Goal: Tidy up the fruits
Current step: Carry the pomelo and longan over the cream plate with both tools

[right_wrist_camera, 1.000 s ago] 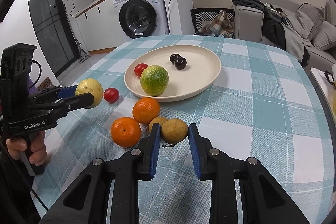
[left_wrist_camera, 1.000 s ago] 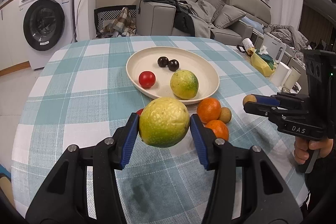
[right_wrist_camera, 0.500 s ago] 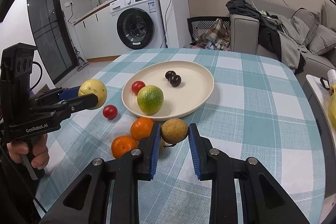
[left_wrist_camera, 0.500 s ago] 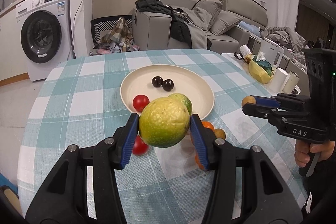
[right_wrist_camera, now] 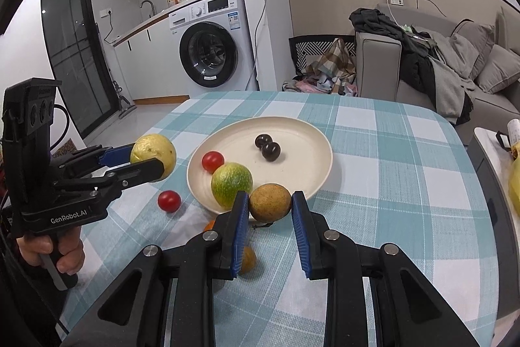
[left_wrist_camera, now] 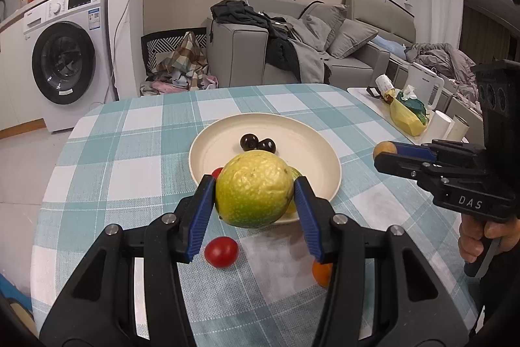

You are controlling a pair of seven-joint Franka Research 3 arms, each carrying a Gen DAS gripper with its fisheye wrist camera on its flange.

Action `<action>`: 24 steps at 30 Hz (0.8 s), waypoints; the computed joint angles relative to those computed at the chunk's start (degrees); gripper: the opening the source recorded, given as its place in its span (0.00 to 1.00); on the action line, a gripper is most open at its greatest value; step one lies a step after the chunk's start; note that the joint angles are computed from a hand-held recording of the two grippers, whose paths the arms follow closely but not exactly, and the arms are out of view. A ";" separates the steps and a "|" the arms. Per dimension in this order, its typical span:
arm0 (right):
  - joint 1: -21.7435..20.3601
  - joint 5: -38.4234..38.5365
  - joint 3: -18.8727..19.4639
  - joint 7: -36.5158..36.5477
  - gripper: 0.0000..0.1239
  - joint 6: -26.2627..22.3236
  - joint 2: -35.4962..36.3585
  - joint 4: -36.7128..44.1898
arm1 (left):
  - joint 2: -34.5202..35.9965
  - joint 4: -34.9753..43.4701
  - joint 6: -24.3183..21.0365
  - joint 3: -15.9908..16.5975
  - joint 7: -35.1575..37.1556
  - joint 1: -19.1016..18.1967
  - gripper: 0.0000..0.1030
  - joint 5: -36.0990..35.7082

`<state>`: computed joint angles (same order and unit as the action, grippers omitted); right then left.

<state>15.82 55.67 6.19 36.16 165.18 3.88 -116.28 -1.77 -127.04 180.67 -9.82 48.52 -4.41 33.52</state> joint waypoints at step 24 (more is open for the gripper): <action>-2.18 1.30 2.46 0.42 0.22 0.15 7.53 8.29 | 8.29 7.84 -1.52 3.18 3.51 -2.53 0.46 -3.41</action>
<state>13.64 56.97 8.65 36.58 165.33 11.42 -107.99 6.52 -119.19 179.15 -6.65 52.04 -6.94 30.10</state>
